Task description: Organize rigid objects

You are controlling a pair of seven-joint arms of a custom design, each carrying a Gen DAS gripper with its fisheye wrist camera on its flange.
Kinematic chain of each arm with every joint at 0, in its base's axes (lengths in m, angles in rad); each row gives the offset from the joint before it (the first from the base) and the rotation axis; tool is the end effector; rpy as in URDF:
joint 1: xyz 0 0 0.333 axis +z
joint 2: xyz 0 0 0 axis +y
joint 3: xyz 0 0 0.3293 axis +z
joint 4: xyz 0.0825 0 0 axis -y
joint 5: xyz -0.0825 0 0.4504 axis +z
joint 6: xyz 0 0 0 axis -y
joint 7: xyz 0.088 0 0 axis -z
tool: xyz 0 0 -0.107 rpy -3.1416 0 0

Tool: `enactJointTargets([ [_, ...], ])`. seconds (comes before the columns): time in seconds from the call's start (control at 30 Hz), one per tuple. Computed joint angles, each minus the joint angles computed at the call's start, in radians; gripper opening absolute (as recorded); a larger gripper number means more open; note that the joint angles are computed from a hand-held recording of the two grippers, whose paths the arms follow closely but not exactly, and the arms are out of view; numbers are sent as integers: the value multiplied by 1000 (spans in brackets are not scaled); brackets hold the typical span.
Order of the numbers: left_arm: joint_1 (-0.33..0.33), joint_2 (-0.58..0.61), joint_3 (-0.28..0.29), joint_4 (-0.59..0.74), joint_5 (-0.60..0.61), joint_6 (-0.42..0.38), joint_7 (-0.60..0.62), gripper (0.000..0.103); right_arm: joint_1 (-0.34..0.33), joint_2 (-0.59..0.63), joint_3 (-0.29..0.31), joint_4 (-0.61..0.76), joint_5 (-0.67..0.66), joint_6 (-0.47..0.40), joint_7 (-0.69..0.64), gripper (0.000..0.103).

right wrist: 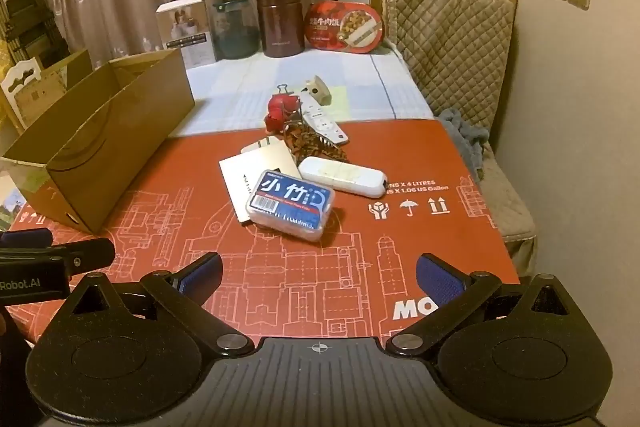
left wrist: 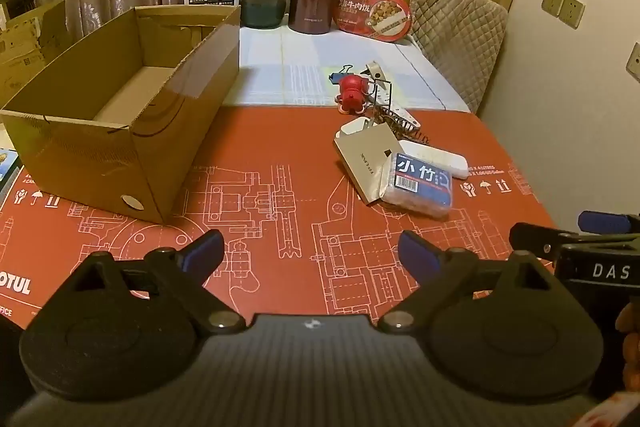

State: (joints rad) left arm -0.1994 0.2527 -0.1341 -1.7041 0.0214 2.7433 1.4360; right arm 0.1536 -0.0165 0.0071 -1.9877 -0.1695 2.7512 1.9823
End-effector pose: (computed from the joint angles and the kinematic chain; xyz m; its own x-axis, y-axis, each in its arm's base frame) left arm 0.7096 -0.2366 0.5263 -0.2381 -0.9651 0.1088 -0.7066 0.0953 -0.7012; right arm 0.6519 0.1127 0.5493 -0.0646 -0.9889 -0.1339 -0.7047 0.1403 -0.6955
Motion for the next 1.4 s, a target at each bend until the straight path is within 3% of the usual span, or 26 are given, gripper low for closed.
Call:
enactJointTargets([
  [1.4,10,27,-9,34,-70,1,46,90,-4,13,-2,-12,-4,30,32,101],
])
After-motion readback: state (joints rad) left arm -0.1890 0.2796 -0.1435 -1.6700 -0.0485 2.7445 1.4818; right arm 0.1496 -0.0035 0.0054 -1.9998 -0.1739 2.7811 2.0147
